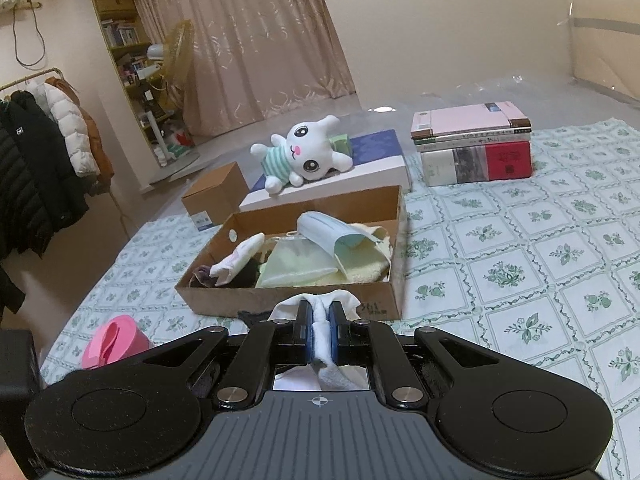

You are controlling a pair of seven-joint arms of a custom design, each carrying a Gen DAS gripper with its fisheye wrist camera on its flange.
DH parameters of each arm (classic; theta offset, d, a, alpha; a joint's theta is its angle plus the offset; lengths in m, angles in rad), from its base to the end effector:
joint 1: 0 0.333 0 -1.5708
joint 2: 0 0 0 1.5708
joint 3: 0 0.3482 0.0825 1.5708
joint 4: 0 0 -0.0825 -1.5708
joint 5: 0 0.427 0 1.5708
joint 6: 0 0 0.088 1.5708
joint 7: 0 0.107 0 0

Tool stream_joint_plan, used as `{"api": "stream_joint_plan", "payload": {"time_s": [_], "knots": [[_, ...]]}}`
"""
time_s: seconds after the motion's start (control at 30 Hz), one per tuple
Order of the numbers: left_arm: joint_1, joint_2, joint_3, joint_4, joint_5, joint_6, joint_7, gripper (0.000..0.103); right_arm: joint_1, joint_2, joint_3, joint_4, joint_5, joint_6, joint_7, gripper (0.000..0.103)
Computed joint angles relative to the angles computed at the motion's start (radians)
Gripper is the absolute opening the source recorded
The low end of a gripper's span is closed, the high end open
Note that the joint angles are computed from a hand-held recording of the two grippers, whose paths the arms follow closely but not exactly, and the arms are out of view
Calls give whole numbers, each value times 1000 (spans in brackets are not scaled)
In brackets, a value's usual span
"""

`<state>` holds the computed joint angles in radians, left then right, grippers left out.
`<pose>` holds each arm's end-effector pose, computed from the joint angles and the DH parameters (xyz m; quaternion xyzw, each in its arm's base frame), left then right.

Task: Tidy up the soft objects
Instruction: 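Grasp the grey cloth with the left tool while the right tool holds the towel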

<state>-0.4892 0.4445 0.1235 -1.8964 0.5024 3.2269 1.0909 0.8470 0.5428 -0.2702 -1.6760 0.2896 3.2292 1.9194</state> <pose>0.6498 -0.3098 0.3653 -0.4840 0.7651 -0.3458 0.2468 0.6415 0.4340 0.4265 -0.6273 0.6022 -0.1480 0.4712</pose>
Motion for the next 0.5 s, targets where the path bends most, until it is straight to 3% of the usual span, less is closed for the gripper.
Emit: {"api": "stream_joint_plan", "payload": {"time_s": [0.23, 0.37, 0.4, 0.5], "knots": [[77, -88, -64, -24, 6, -13, 31, 13, 90, -26, -91, -17, 3, 23, 2, 8], [153, -142, -143, -53, -7, -17, 50, 13, 145, -42, -141, -28, 26, 37, -19, 8], [151, -156, -140, -62, -6, -16, 46, 13, 162, -47, -154, -34, 33, 41, -24, 8], [78, -192, -59, -90, 32, -8, -3, 13, 208, -59, -191, -49, 59, 47, -42, 8]]}}
